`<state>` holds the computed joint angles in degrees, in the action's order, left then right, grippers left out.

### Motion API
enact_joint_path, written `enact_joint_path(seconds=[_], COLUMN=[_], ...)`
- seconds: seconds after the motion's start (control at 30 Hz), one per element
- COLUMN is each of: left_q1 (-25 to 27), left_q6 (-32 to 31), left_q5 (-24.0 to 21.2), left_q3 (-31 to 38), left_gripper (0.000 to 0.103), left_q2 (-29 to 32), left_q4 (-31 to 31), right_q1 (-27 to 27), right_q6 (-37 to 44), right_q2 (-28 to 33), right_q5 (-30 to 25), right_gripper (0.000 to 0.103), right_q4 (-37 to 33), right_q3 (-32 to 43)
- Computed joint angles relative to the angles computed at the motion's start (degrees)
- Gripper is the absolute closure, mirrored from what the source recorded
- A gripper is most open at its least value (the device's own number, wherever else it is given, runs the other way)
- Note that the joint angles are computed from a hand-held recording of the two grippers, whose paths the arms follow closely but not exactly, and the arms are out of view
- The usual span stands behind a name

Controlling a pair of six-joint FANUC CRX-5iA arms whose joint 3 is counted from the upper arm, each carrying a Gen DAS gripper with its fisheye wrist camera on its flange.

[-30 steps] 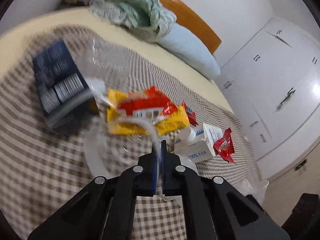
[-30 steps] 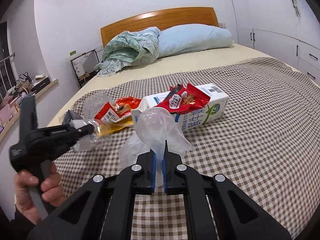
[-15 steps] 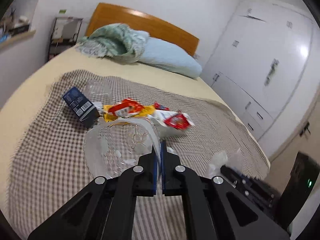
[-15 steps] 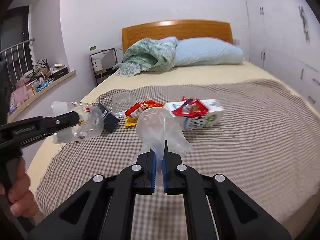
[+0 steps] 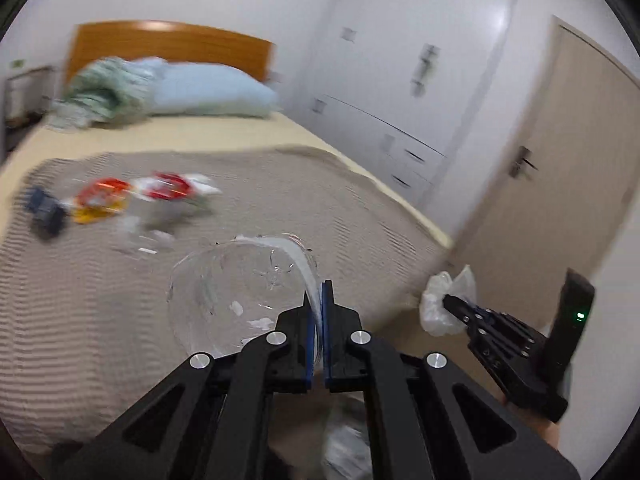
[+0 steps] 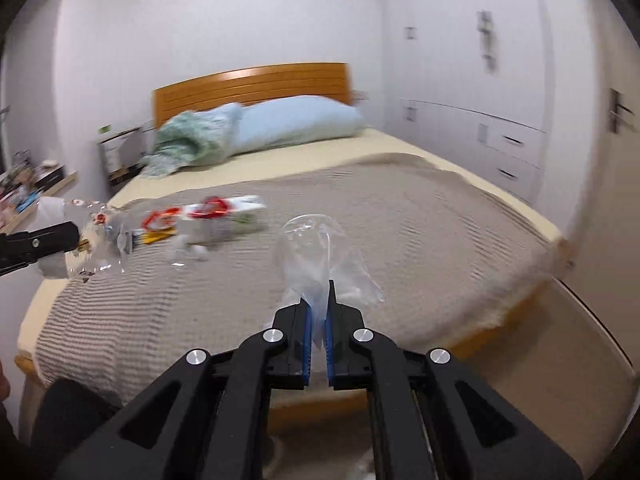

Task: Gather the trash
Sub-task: 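Carry both items over the wastebasket and open both tools to drop them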

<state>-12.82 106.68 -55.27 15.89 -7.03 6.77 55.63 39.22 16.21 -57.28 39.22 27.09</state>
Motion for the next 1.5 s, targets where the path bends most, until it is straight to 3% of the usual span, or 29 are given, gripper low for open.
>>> enact_joint_path(seconds=[0.2, 0.27, 0.33, 0.5, 0.6, 0.73, 0.83, 0.97, 1.17, 1.2, 1.23, 1.27, 1.3, 1.37, 1.5], left_q1=[-11.0, -12.4, -12.2, -13.9, -14.4, -15.0, -15.5, -16.1, -17.8, -18.4, -18.7, -18.9, -18.9, -18.5, -17.6], left_q6=[-4.1, -5.9, -9.2, -7.8, -7.7, -7.3, -7.8, -7.9, -7.6, -7.4, -7.2, -6.7, -5.7, -3.9, -2.3], left_q5=[-4.4, -5.9, -7.5, -13.4, -15.6, -18.0, -19.1, -21.3, -22.1, -19.7, -18.0, -17.3, -16.8, -12.4, -13.2], left_q3=[8.1, 8.9, 7.7, 9.3, 10.5, 12.5, 13.7, 17.3, 23.3, 23.6, 23.5, 24.5, 24.8, 21.6, 19.6], left_gripper=[0.103, 0.103, 0.103, 0.103, 0.103, 0.103, 0.103, 0.103, 0.102, 0.097, 0.084, 0.034, 0.015, 0.016, 0.016], left_q2=[11.9, 15.2, 18.9, 27.5, 30.9, 35.2, 37.6, 41.9, 48.7, 49.0, 49.3, 50.2, 50.7, 49.2, 47.7], left_q4=[-0.1, 2.4, 9.5, 11.0, 10.9, 10.7, 10.8, 10.5, 10.7, 9.7, 9.5, 9.7, 9.7, 11.4, 12.6], right_q1=[-4.2, -5.6, -6.9, -10.8, -13.2, -15.4, -16.9, -17.3, -15.1, -14.6, -14.0, -13.6, -13.2, -12.0, -10.2], right_q6=[-7.8, -8.4, -8.5, -5.1, -1.7, 3.2, 3.2, -0.6, -9.7, -11.6, -13.4, -14.7, -15.4, -15.9, -14.2], right_q2=[-10.9, -12.5, -13.7, -11.9, -9.0, -2.9, 1.9, 0.7, -7.4, -9.1, -10.6, -11.7, -12.7, -14.1, -13.5], right_q5=[-3.0, -4.3, -4.8, -4.2, -1.9, -0.7, -1.1, 2.0, 5.5, 6.0, 5.9, 5.5, 5.2, 4.2, 3.0], right_gripper=[0.097, 0.098, 0.097, 0.097, 0.097, 0.097, 0.089, 0.057, 0.056, 0.056, 0.056, 0.056, 0.056, 0.056, 0.056], right_q4=[0.1, -2.5, -7.0, -21.3, -30.2, -36.5, -37.5, -35.0, -26.9, -26.1, -25.2, -24.8, -24.8, -25.3, -26.9], right_q3=[-17.1, -21.2, -24.8, -30.1, -30.2, -27.6, -25.7, -29.0, -38.7, -40.4, -41.7, -42.6, -43.4, -44.4, -44.2])
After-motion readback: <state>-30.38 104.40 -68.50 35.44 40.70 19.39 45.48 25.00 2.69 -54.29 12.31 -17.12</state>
